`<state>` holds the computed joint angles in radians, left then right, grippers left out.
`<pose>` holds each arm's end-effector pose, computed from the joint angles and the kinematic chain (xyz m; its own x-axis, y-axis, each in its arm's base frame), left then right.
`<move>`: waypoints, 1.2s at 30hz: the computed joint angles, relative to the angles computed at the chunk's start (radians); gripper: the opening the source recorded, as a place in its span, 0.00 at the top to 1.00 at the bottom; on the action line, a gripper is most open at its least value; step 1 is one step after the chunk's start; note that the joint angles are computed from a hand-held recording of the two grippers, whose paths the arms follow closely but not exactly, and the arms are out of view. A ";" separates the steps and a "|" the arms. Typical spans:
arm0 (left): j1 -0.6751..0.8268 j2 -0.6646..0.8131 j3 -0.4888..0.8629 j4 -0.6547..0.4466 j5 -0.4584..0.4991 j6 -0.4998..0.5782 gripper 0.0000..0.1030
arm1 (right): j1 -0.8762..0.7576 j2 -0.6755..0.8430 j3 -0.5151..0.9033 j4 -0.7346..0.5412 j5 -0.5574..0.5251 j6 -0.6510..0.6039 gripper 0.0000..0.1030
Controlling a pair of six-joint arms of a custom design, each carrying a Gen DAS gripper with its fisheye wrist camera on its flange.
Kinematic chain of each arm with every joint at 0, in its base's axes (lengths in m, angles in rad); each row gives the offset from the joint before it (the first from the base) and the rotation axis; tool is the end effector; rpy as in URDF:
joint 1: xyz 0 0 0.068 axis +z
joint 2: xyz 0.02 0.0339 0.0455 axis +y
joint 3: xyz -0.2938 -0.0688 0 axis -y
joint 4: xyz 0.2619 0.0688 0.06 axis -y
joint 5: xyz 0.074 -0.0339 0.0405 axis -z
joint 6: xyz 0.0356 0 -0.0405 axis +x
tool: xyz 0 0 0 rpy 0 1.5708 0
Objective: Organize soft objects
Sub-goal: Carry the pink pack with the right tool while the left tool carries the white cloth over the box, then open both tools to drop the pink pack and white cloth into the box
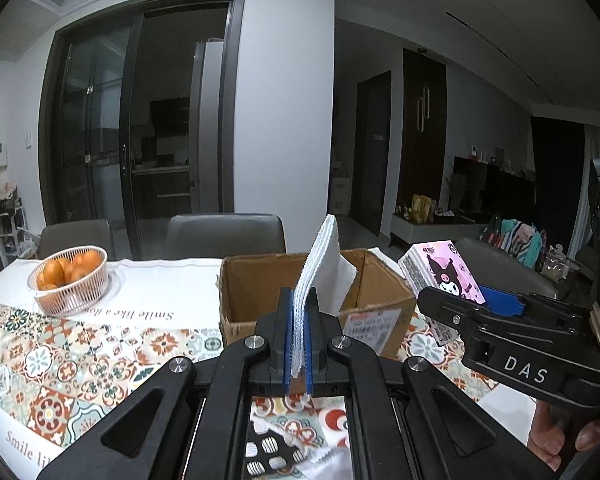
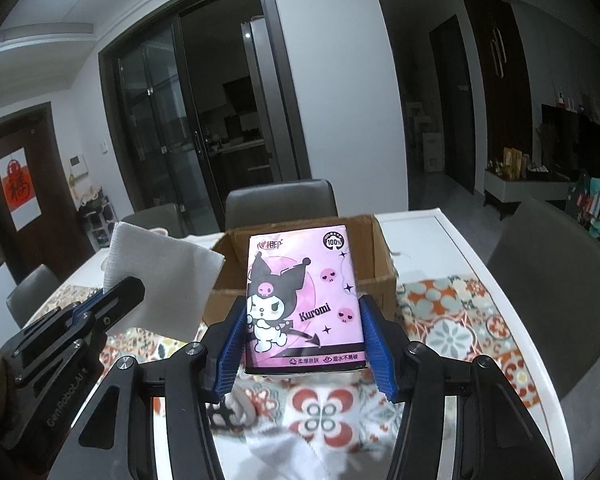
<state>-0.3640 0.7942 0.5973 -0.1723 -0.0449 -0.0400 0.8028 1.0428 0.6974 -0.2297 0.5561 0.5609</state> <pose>0.1733 -0.0643 0.2911 -0.3496 0.0904 -0.9325 0.3028 0.9528 -0.0211 0.1707 0.1496 0.2784 -0.4812 0.1521 -0.8633 -0.0557 0.9775 0.2032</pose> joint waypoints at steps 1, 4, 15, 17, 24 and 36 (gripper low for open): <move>0.002 0.009 0.003 0.011 0.001 0.002 0.94 | -0.003 0.003 0.001 0.009 -0.002 -0.006 0.46; 0.005 0.043 0.013 0.046 0.002 0.007 0.94 | -0.034 0.022 0.008 0.045 -0.022 -0.035 0.46; 0.062 0.209 0.058 0.183 0.043 0.049 0.94 | -0.151 0.133 0.053 0.151 -0.111 -0.127 0.46; 0.065 0.239 0.067 0.206 0.043 0.055 0.94 | -0.168 0.159 0.066 0.165 -0.125 -0.141 0.46; 0.075 0.370 0.107 0.276 0.044 0.075 0.94 | -0.234 0.247 0.095 0.217 -0.189 -0.169 0.46; 0.055 0.565 0.169 0.318 0.013 0.104 0.93 | -0.327 0.410 0.165 0.237 -0.282 -0.201 0.46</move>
